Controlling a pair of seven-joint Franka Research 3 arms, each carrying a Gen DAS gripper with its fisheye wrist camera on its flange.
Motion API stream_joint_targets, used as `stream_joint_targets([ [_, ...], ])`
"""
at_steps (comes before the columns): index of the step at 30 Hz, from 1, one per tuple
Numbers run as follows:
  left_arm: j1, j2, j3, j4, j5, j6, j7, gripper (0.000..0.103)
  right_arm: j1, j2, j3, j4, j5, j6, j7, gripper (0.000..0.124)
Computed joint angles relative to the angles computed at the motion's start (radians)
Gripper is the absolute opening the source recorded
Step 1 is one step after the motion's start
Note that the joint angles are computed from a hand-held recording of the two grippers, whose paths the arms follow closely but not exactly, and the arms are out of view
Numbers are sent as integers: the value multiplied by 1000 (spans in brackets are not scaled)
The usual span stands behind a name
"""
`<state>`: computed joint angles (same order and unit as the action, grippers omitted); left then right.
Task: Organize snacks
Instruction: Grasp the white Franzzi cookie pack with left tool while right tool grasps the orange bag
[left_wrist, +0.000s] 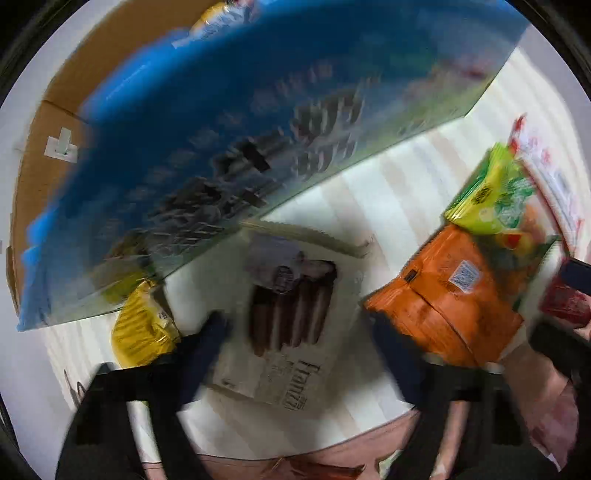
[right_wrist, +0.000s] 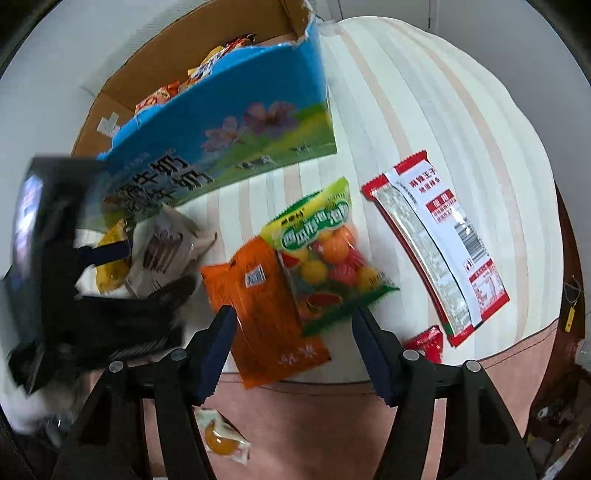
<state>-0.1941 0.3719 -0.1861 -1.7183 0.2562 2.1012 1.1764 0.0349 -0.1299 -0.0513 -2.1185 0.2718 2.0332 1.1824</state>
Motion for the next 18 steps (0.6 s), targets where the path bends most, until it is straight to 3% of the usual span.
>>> stream_joint_targets([
  [3,28,-28,-2,-43,-80,38,-50,61,1,6,-3,6,11,-27,-23,68],
  [6,71,-128,-7,-190,-215,104,-123,61,10,12,6,-2,7,-27,-39,68],
  [10,91,-268,0,-409,-326,201,-210,61,38,49,36,-15,-49,11,-1,73],
  [13,100,-315,10,-490,-404,248,-239,61,68,71,60,-32,-133,52,39,79],
  [18,96,-337,18,-530,-393,289,-267,61,112,56,83,-69,-233,92,69,79],
])
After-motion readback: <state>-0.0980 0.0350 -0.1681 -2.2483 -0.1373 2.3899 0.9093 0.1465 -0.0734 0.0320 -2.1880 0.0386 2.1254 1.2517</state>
